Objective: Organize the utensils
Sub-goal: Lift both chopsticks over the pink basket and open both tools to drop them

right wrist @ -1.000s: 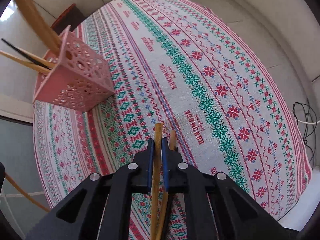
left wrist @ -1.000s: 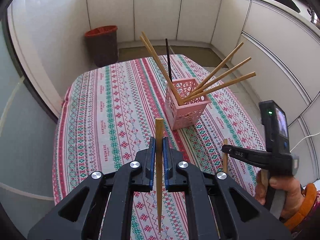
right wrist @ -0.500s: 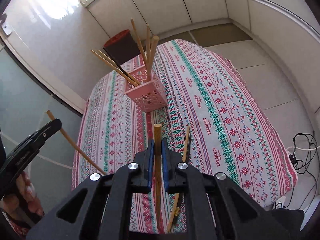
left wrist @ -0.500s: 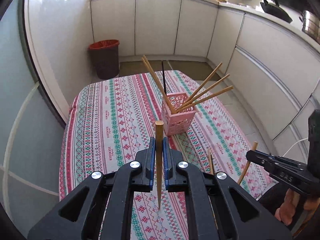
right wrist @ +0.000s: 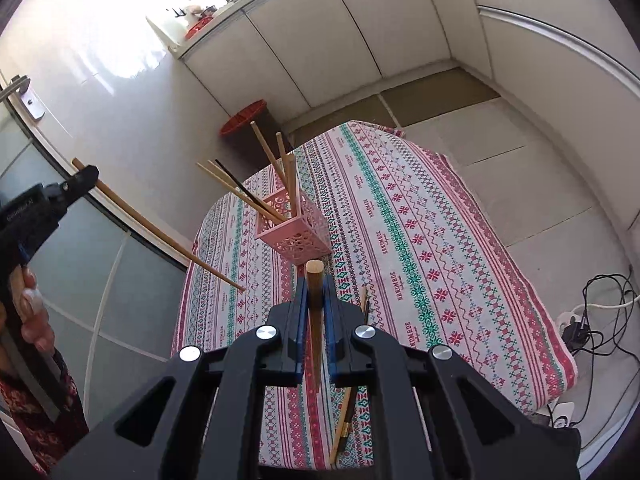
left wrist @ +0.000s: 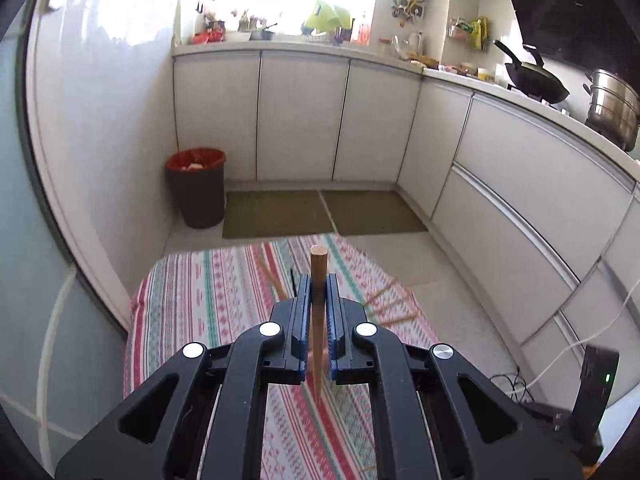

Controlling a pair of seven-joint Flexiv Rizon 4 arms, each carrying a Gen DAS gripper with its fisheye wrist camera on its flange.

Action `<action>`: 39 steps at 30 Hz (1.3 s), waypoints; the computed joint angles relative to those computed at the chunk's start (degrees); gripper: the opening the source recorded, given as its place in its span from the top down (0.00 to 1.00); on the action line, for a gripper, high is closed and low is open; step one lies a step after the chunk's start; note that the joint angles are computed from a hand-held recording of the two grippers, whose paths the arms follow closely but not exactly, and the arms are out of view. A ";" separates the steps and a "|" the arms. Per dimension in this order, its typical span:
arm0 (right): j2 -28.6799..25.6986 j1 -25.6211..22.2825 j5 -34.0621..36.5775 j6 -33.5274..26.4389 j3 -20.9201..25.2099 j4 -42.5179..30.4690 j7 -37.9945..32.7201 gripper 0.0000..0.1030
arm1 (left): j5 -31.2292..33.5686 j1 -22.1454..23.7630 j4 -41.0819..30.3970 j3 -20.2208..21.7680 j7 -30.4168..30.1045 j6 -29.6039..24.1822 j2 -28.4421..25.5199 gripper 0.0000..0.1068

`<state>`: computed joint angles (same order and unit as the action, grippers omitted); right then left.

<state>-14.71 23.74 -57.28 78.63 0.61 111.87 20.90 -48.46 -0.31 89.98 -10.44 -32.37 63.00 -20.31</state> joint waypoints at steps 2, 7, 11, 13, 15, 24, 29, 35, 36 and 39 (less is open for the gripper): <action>0.35 -0.51 -0.65 1.15 -0.56 0.60 0.79 0.92 | 2.15 -1.03 -3.75 0.10 -2.59 0.43 -2.20 0.94; 1.13 -1.78 -2.96 2.71 -1.49 1.81 3.07 0.92 | 8.20 -2.68 -10.10 0.14 -8.53 1.63 -6.67 0.94; 1.44 -2.76 -4.51 3.21 -1.53 2.19 4.50 0.92 | 13.37 -3.36 -13.21 0.44 -12.57 1.15 -9.41 0.94; 1.48 -3.18 -4.34 2.89 -1.14 2.27 4.26 0.92 | 16.77 -3.99 -14.79 1.61 -15.43 -0.51 -11.03 0.93; 1.33 -3.53 -3.07 2.55 -0.53 2.10 3.23 0.92 | 18.77 -3.77 -15.83 1.81 -17.19 -2.90 -12.19 0.93; 1.28 -2.37 -1.56 0.13 -0.24 -0.37 -0.35 0.92 | 15.14 0.92 -12.31 -1.10 -17.91 -5.33 -11.96 0.55; 0.96 -1.59 -3.62 -1.78 -0.49 -4.40 -1.07 0.92 | 6.04 3.86 -4.49 -3.81 -14.54 2.41 -8.71 0.34; 0.12 -1.11 -6.53 -6.79 -0.79 -11.82 -2.14 0.92 | 6.88 3.99 -3.02 0.44 -19.86 -0.68 -10.44 0.34; -0.50 -0.95 -7.49 -7.68 -1.15 -13.75 -2.42 0.92 | 8.33 3.89 -3.87 1.41 -21.79 -2.15 -11.13 0.34; -3.27 -0.64 -6.99 -10.36 -1.52 -19.76 -5.85 0.92 | 9.02 5.17 -5.28 1.18 -23.26 -4.19 -12.15 0.35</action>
<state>-17.98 23.09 -64.28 68.27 -0.92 92.12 15.05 -39.45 4.86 84.70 -9.26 -55.63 58.81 -32.46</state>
